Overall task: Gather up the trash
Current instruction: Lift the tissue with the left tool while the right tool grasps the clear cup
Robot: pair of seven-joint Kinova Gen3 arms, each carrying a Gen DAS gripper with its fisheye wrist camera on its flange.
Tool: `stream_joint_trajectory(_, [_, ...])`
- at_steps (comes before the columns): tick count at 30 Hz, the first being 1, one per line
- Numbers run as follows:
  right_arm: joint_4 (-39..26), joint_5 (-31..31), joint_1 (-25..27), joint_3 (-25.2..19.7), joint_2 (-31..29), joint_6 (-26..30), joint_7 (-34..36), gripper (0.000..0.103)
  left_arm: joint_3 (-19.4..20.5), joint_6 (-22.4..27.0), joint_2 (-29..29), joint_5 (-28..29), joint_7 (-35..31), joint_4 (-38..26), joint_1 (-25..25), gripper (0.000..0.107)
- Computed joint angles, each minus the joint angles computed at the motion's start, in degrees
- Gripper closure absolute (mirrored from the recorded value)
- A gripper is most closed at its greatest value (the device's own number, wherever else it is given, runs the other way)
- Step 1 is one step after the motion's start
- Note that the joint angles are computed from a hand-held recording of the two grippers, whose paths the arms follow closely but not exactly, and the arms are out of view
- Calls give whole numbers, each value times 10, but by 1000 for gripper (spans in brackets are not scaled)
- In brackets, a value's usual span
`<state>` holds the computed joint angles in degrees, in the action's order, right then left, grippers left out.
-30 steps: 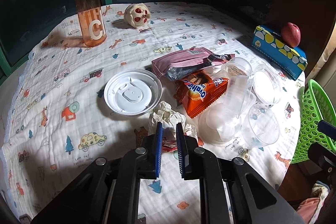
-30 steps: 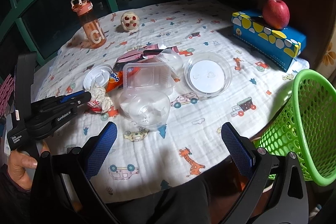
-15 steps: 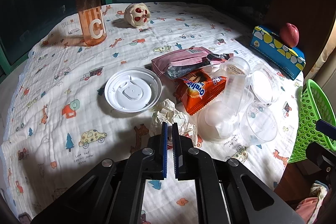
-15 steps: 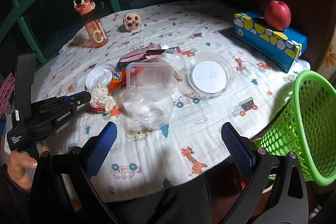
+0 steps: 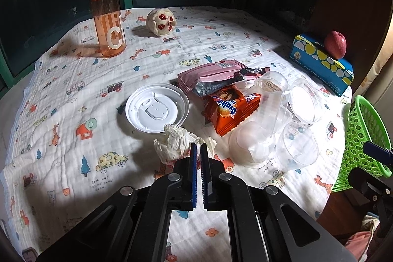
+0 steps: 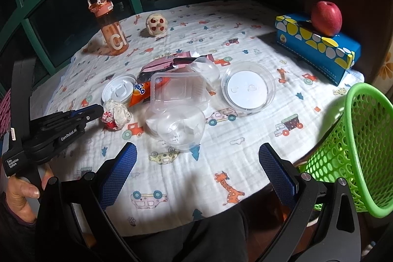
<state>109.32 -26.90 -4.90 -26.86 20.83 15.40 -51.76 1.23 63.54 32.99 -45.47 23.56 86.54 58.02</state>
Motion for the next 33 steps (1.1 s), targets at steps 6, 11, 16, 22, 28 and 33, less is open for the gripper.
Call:
stream_joint_trajectory(6, [3, -5, 6, -7, 0, -2, 7, 5, 1, 9, -3, -5, 5, -2, 5, 104])
stream_joint_trajectory(11, [5, -9, 10, -13, 1, -5, 12, 5, 3, 18, -5, -10, 7, -5, 9, 104])
stream_joint_trajectory(16, [7, -13, 17, -20, 1, -7, 18, 5, 4, 27, -6, -13, 11, -8, 12, 104])
stream_joint_trajectory(22, [8, -18, 22, -24, -1, -6, 23, 5, 6, 39, -8, -20, 19, -9, 18, 104])
stream_joint_trajectory(28, [13, -28, 29, -33, -3, -7, 35, 5, 9, 54, -11, -26, 24, -12, 23, 104])
stream_joint_trajectory(33, [15, -34, 32, -36, -3, -8, 43, 5, 13, 61, -14, -31, 31, -10, 25, 104])
